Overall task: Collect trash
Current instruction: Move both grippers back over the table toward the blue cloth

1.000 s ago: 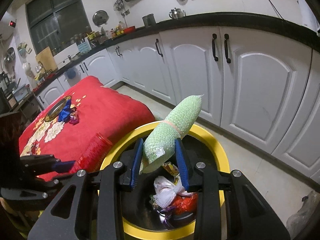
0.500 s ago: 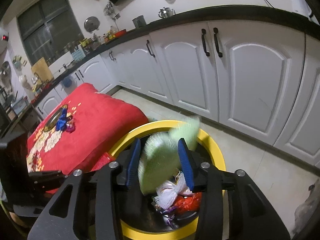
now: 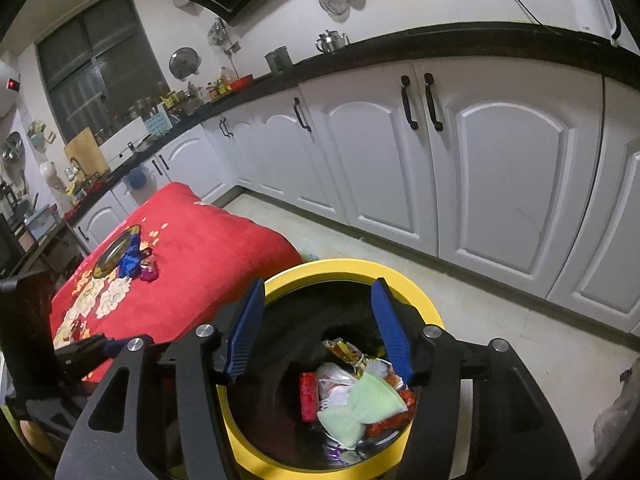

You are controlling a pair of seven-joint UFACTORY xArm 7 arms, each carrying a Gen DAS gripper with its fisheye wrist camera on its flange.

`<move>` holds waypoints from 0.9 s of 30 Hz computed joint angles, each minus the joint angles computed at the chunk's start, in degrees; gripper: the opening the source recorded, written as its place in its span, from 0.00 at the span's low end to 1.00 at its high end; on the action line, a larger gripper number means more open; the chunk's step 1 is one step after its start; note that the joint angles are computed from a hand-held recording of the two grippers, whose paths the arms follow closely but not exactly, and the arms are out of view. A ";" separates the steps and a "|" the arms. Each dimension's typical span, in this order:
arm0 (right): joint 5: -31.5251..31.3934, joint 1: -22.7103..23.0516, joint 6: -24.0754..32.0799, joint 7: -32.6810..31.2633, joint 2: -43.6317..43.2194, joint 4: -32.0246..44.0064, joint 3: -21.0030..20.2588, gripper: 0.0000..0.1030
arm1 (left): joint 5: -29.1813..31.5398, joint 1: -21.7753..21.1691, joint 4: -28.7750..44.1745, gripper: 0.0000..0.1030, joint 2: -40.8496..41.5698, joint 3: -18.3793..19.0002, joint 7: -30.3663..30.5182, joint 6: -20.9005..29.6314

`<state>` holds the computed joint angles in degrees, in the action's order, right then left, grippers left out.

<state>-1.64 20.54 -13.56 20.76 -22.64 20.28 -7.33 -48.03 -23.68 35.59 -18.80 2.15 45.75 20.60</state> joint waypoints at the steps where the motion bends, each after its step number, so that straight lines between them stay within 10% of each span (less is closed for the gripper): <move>1: -0.04 0.02 -0.07 -0.01 -0.07 0.05 0.18 0.52 | 0.52 0.45 -0.41 0.89 -0.57 -0.45 -0.55 -1.29; 27: 0.43 -2.05 0.99 -1.40 1.77 6.83 13.63 0.53 | 17.05 -2.26 -7.15 0.89 -12.10 11.81 -13.16 -18.06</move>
<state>-1.20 18.49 -12.56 19.36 -20.86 27.11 6.31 -30.98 -25.94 28.44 -30.89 13.96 32.59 2.54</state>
